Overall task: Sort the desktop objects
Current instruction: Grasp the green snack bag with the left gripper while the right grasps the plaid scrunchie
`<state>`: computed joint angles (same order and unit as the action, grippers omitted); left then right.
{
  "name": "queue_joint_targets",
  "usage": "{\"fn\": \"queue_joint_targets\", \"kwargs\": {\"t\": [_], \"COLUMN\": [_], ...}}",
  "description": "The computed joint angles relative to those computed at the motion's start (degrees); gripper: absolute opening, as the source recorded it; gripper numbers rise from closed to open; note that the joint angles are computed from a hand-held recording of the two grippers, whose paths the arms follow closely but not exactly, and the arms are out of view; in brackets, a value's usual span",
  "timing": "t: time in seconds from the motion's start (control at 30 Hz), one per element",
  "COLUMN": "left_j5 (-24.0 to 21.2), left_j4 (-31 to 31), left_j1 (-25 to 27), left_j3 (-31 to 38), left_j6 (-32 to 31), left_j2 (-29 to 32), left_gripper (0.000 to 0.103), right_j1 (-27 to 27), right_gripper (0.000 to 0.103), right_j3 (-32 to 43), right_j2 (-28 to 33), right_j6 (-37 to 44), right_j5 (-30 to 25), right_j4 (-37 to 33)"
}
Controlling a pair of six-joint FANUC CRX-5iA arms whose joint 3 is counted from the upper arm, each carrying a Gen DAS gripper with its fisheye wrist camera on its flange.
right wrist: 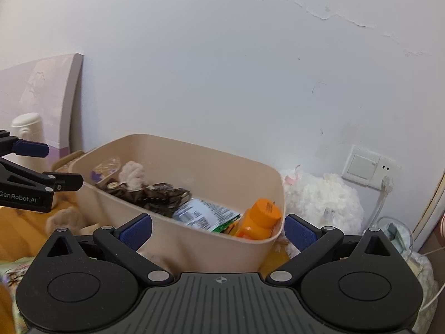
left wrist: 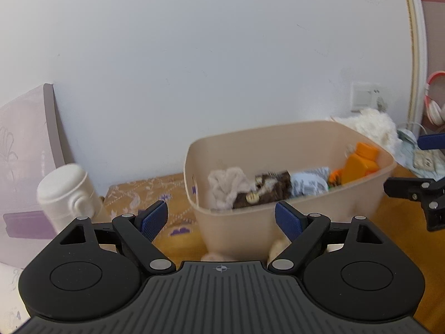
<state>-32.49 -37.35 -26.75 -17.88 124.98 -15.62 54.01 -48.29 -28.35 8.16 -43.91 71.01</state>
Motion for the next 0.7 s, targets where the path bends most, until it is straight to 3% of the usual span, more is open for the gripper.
{"fn": "queue_joint_targets", "kwargs": {"t": [0.13, 0.33, 0.47, 0.63, 0.7], "left_j5": [-1.0, -2.6, 0.2, -0.6, 1.2], "left_j4": [4.0, 6.5, 14.6, 10.7, 13.3], "left_j1": [0.1, -1.0, 1.4, -1.6, -0.2], "left_j3": [-3.1, -6.9, -11.8, -13.6, -15.8], "left_j6": [-5.0, -7.1, -14.3, -9.1, -10.7], "left_j2": [-3.5, -7.7, -11.0, -11.6, -12.5], "left_gripper": [0.086, 0.086, 0.086, 0.086, 0.086], "right_j1": [4.5, 11.4, 17.4, 21.7, 23.1], "right_gripper": [0.103, 0.103, 0.103, 0.103, 0.103], "right_j3": [-1.8, -5.9, -8.7, -11.2, -12.0], "right_j2": [-2.8, -7.9, -9.5, -11.7, -12.2], "right_j6": [-1.0, -6.8, -11.1, -14.7, -16.5], "right_j5": [-2.7, -5.8, -10.4, -11.4, -11.8], "right_j4": [-1.0, -0.7, -1.1, -4.9, -5.2]}}
